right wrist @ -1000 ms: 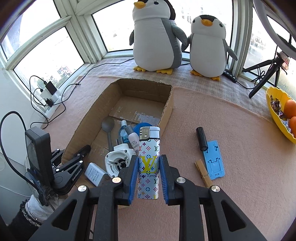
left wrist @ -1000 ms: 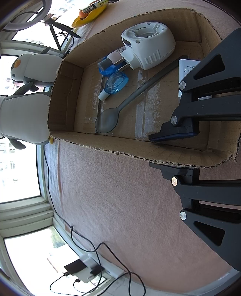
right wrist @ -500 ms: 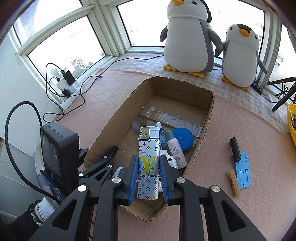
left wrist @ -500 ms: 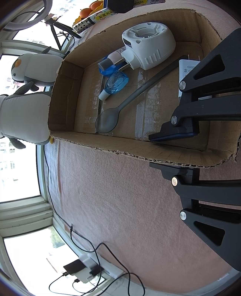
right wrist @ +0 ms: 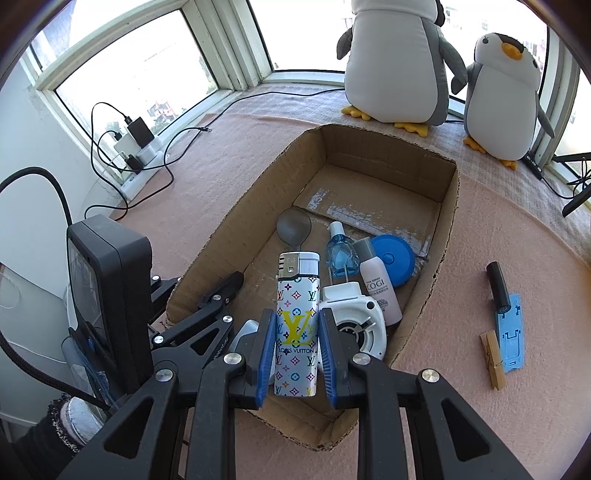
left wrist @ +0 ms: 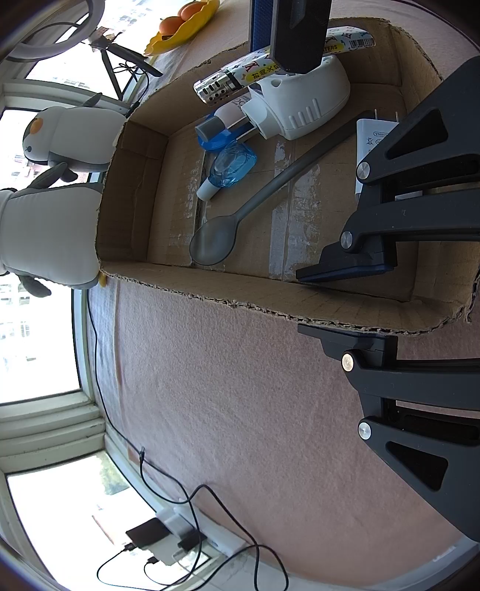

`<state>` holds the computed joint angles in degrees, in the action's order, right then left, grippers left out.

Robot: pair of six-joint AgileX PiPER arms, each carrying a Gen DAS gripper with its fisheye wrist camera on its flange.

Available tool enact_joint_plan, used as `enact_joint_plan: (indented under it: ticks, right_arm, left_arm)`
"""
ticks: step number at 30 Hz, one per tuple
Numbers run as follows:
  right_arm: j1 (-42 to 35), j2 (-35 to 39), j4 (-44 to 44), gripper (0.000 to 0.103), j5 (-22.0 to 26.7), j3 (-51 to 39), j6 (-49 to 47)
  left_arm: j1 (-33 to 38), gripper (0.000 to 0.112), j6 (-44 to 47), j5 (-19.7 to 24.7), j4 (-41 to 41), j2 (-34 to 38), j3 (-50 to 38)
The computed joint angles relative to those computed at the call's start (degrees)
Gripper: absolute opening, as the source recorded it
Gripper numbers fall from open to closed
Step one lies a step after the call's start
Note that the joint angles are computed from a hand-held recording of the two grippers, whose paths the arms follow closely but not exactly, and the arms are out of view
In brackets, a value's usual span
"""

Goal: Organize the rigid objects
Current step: 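Carry the lighter with the right tool and release it into the box, then move the open right tool back to the black cylinder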

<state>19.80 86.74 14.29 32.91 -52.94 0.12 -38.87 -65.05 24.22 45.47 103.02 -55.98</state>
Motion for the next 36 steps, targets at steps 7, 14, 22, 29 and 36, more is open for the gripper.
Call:
enact_joint_plan:
  ticks: [7,14,22,29,36]
  right_arm:
    - [0.3,1.0,0.9,0.021,0.2,-0.6,-1.1]
    - [-0.3,1.1,1.4,0.023,0.4,-0.7,-1.5]
    - [-1.6,-0.7,3.7,0.032,0.5,0.1,-4.0]
    - [-3.1,-2.1,5.2,0.032,0.6,1.3,-5.3]
    - [-6.6,-5.8,7.2,0.036,1.2,3.2,-8.0]
  left_arm:
    - [0.0,0.018,0.0,0.0,0.0,0.1,-0.1]
    - [0.1,0.018,0.1,-0.1,0.0,-0.1,0.1]
    - [0.0,0.018,0.0,-0.1,0.0,0.0,0.0]
    - [0.1,0.018,0.1,-0.2,0.0,-0.1,0.2]
    - [0.2,0.018,0.1,-0.2,0.0,-0.1,0.2]
